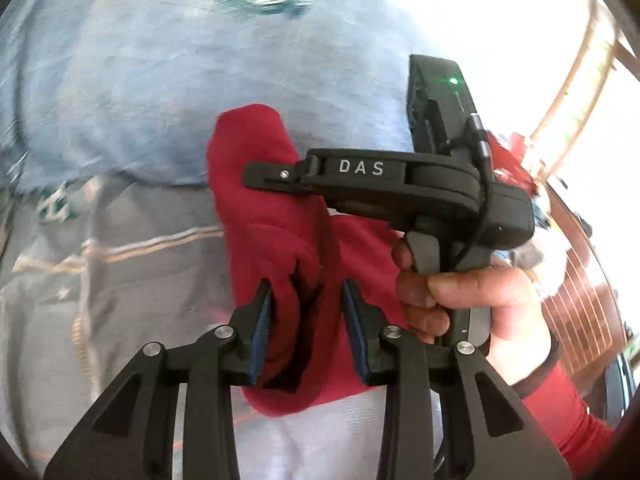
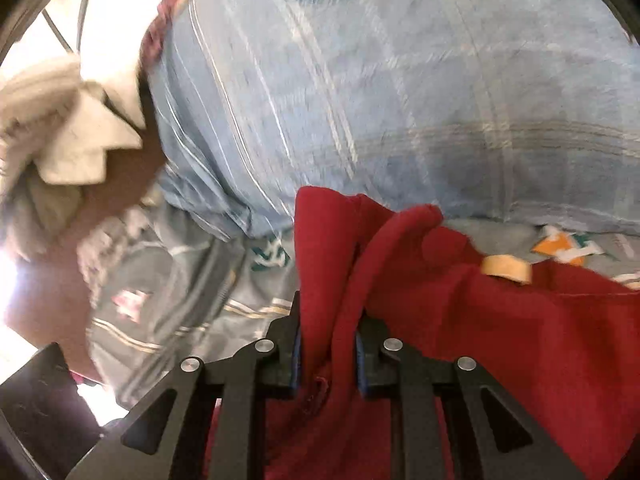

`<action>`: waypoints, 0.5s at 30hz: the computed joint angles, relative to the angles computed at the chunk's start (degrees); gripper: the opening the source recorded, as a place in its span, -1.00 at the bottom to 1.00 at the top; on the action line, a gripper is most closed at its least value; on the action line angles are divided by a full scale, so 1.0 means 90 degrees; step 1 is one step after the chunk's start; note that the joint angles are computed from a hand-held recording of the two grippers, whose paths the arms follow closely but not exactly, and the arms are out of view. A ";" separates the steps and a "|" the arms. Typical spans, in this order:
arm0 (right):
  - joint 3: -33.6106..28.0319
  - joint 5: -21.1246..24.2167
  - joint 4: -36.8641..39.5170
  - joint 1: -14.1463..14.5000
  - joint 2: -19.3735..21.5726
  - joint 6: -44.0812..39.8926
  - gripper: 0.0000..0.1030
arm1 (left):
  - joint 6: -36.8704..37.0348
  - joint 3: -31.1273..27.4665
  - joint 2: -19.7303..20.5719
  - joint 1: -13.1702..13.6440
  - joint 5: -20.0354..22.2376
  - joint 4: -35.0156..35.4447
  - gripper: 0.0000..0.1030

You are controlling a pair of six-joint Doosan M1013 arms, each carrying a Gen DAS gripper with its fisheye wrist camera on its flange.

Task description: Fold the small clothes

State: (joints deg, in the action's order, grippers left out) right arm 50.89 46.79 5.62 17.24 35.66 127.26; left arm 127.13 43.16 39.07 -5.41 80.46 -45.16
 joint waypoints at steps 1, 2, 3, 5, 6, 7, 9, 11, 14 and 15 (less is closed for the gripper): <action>0.0207 -0.0113 -0.0062 -0.0021 -0.0173 0.0038 -0.63 | 0.0042 0.0057 -0.0066 -0.0058 0.0023 -0.0052 -0.39; 0.0431 -0.0214 -0.0237 -0.0034 -0.0365 0.0174 -0.63 | 0.0072 0.0085 -0.0113 -0.0136 0.0069 -0.0078 -0.39; 0.0601 -0.0293 -0.0332 -0.0049 -0.0496 0.0257 -0.64 | 0.0112 0.0087 -0.0125 -0.0186 0.0104 -0.0104 -0.39; 0.1193 -0.0587 -0.0660 -0.0121 -0.0913 0.0630 -0.65 | 0.0291 0.0272 -0.0261 -0.0372 0.0101 -0.0131 -0.39; 0.1380 -0.0690 -0.0829 -0.0146 -0.1034 0.0859 -0.67 | 0.0345 0.0302 -0.0280 -0.0416 0.0123 -0.0134 -0.39; 0.1590 -0.0794 -0.0930 -0.0174 -0.1171 0.1021 -0.68 | 0.0413 0.0354 -0.0305 -0.0499 0.0144 -0.0123 -0.39; 0.2079 -0.0977 -0.1160 -0.0240 -0.1470 0.1411 -0.69 | 0.0513 0.0493 -0.0374 -0.0656 0.0189 -0.0067 -0.39; 0.2527 -0.1137 -0.1261 -0.0320 -0.1721 0.1728 -0.69 | 0.0499 0.0600 -0.0391 -0.0808 0.0275 0.0013 -0.39; 0.3045 -0.1402 -0.1256 -0.0425 -0.1955 0.2045 -0.70 | 0.0412 0.0630 -0.0307 -0.0988 0.0337 0.0202 -0.49; 0.3128 -0.1438 -0.1270 -0.0434 -0.1980 0.2125 -0.70 | 0.0385 0.0627 -0.0283 -0.1021 0.0361 0.0248 -0.49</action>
State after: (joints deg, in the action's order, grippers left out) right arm 79.04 33.85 -5.81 13.33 17.84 146.39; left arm 130.59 48.80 36.52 -14.59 83.71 -42.92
